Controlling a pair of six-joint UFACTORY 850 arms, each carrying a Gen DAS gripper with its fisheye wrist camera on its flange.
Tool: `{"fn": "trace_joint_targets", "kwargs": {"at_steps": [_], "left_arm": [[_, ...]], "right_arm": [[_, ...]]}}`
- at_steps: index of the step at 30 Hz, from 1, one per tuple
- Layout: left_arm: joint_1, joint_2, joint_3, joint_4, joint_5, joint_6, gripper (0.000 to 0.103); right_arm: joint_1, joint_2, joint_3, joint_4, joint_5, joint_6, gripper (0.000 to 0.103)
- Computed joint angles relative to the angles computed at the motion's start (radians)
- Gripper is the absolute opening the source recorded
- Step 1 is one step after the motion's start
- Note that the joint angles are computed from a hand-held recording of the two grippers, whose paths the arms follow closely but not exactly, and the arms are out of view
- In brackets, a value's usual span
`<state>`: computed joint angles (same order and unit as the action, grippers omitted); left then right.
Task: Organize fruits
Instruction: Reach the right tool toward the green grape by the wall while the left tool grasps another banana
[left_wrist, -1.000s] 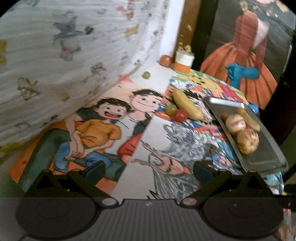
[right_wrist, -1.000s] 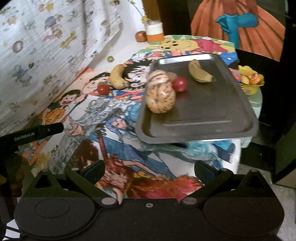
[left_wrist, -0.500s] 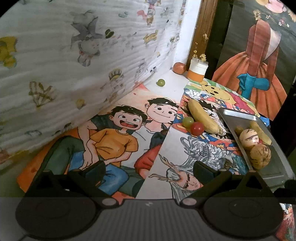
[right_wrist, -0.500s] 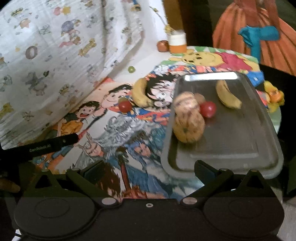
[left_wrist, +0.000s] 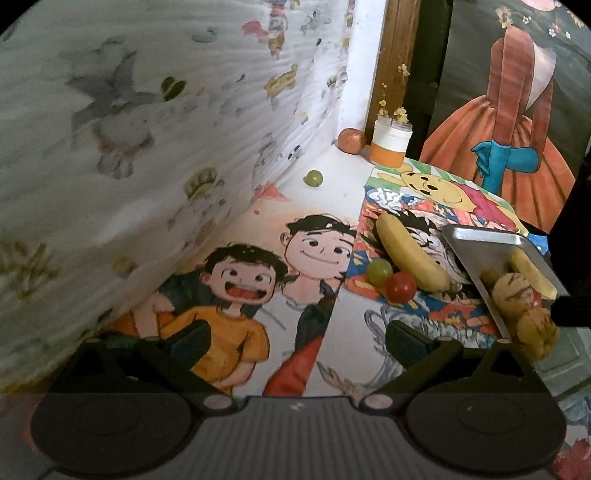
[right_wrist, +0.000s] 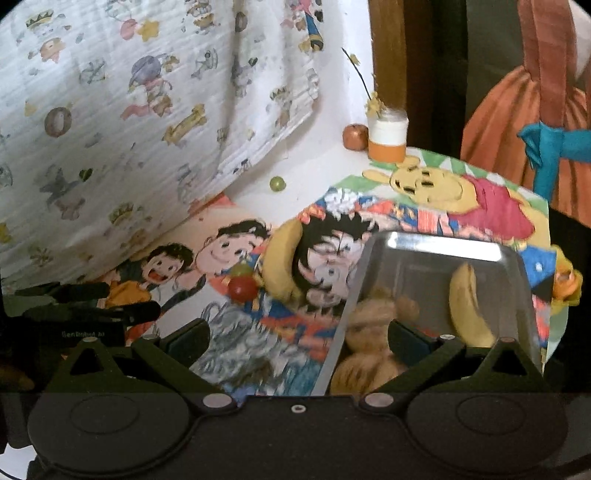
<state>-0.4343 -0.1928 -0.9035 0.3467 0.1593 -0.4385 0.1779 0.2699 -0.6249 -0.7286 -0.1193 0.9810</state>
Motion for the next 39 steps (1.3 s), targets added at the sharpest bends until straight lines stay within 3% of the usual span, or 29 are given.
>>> {"fn": "trace_joint_targets", "kwargs": {"at_steps": [2, 10, 15, 17, 21, 23, 29, 31, 34, 36, 39], "left_arm": [[0.0, -0.017, -0.019, 0.042, 0.001, -0.042, 0.103], [-0.004, -0.104, -0.133, 0.486, 0.035, -0.557, 0.103], [-0.008, -0.19, -0.25, 0.736, 0.086, -0.857, 0.103], [-0.009, -0.232, -0.308, 0.891, 0.103, -1.027, 0.103], [-0.009, -0.328, -0.431, 1.246, 0.17, -1.44, 0.102], [-0.016, -0.359, -0.468, 1.316, 0.176, -1.521, 0.1], [-0.033, -0.418, -0.534, 1.447, 0.159, -1.608, 0.087], [-0.033, -0.426, -0.54, 1.415, 0.154, -1.574, 0.084], [-0.037, -0.434, -0.551, 1.417, 0.138, -1.554, 0.073], [-0.035, -0.439, -0.556, 1.411, 0.148, -1.534, 0.056], [-0.035, -0.449, -0.567, 1.415, 0.162, -1.514, 0.051]], "right_arm": [[-0.018, -0.02, -0.021, 0.068, 0.013, -0.09, 0.102], [-0.107, -0.124, -0.174, 0.775, 0.003, -0.927, 0.102], [-0.17, -0.23, -0.36, 1.263, -0.122, -1.45, 0.102], [-0.203, -0.297, -0.451, 1.388, -0.192, -1.597, 0.102], [-0.224, -0.469, -0.66, 1.309, -0.3, -1.548, 0.102], [-0.225, -0.562, -0.754, 1.283, -0.327, -1.537, 0.102], [-0.212, -0.792, -0.965, 1.3, -0.406, -1.591, 0.097], [-0.2, -0.846, -1.015, 1.301, -0.412, -1.636, 0.094], [-0.192, -0.918, -1.085, 1.344, -0.452, -1.7, 0.086], [-0.187, -0.956, -1.118, 1.365, -0.458, -1.747, 0.081], [-0.181, -0.996, -1.148, 1.389, -0.457, -1.791, 0.075]]}}
